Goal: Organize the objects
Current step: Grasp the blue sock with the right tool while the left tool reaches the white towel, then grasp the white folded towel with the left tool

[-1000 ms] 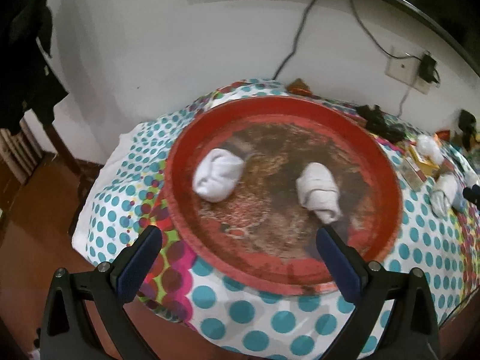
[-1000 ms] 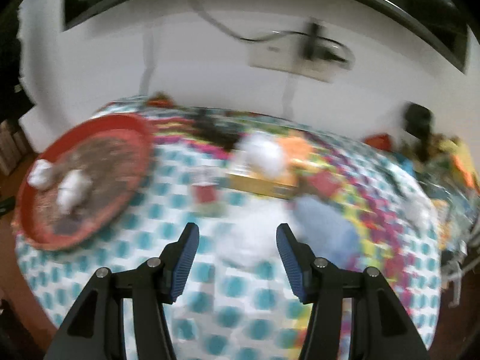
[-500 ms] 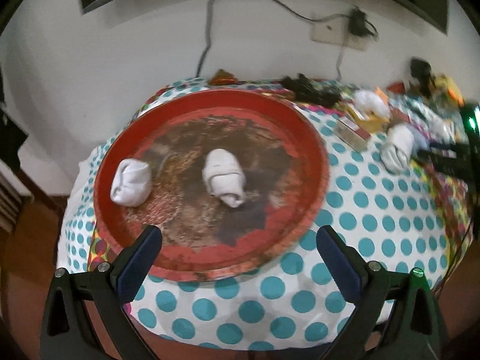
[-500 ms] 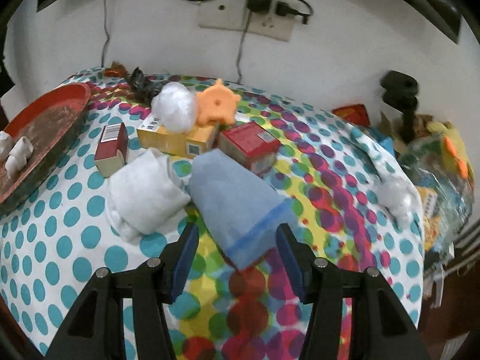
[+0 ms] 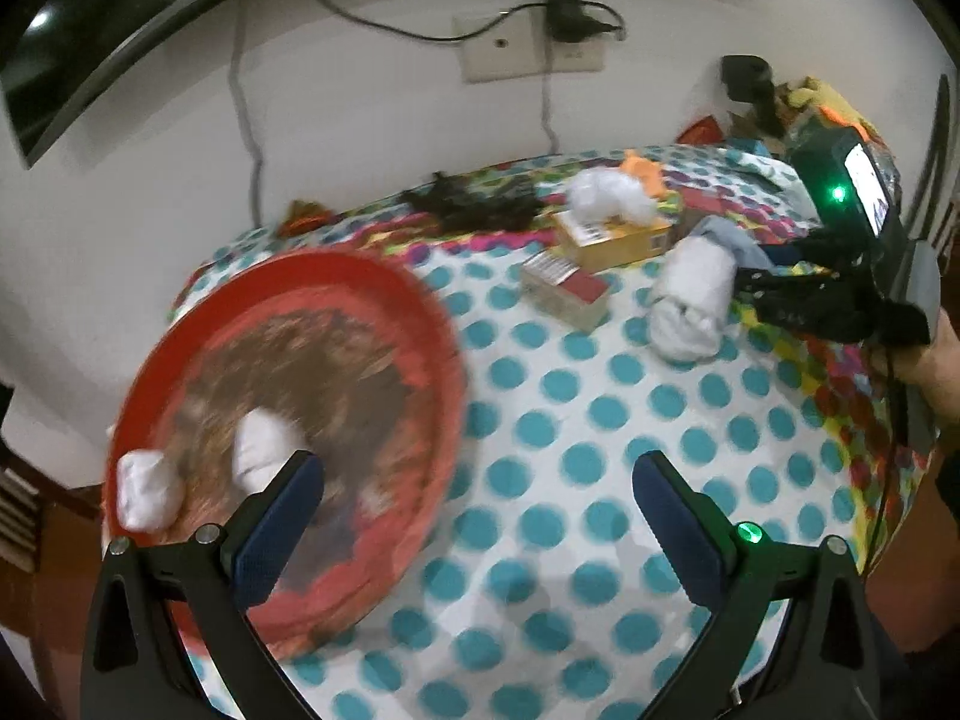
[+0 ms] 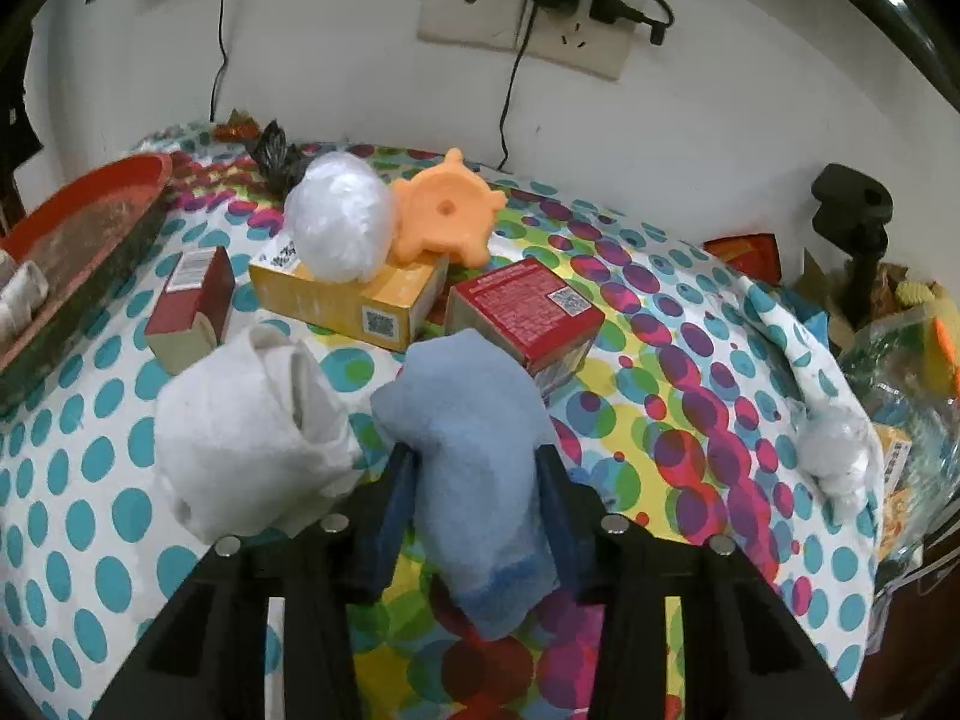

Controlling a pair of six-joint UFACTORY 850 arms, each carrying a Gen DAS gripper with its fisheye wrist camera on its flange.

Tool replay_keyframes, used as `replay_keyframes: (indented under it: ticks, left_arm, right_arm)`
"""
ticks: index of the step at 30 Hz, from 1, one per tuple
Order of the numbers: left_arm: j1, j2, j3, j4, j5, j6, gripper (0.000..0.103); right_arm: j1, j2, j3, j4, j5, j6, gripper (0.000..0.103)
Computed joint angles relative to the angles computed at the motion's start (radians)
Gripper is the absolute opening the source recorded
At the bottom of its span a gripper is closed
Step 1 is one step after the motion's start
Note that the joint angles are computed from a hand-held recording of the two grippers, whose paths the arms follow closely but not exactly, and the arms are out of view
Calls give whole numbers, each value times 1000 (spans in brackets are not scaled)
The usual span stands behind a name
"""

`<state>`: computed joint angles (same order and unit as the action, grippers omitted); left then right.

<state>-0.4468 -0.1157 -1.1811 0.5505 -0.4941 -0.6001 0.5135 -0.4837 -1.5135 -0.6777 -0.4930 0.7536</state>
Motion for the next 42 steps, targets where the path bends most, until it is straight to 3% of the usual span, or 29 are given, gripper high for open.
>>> replay_keyframes:
  ticks: [4, 12, 18, 24, 25, 30, 36, 42]
  left_arm:
    - [-29, -72, -62, -30, 15, 48, 103]
    - [-59, -185, -169, -318, 63, 352, 103]
    - [-77, -289, -285, -347, 26, 378, 103]
    - [-87, -361, -360, -250, 8, 286, 101]
    - [-84, -371, -370, -259, 5, 288, 99]
    - [-72, -419, -429, -353, -49, 350, 55]
    - [-72, -404, -402, -348, -31, 339, 39]
    - [-66, -378, -379, -364, -43, 342, 36]
  right_arm:
    - [-8, 23, 31, -38, 14, 73, 31]
    - [-43, 86, 123, -15, 92, 127, 31]
    - [-53, 90, 127, 50, 113, 77, 32]
    - [-56, 87, 125, 68, 121, 61, 33]
    - [-57, 87, 126, 71, 124, 59, 33]
    - [-62, 91, 131, 91, 136, 49, 33]
    - [-58, 91, 130, 75, 130, 67, 31]
    - [-55, 85, 123, 59, 116, 76, 31]
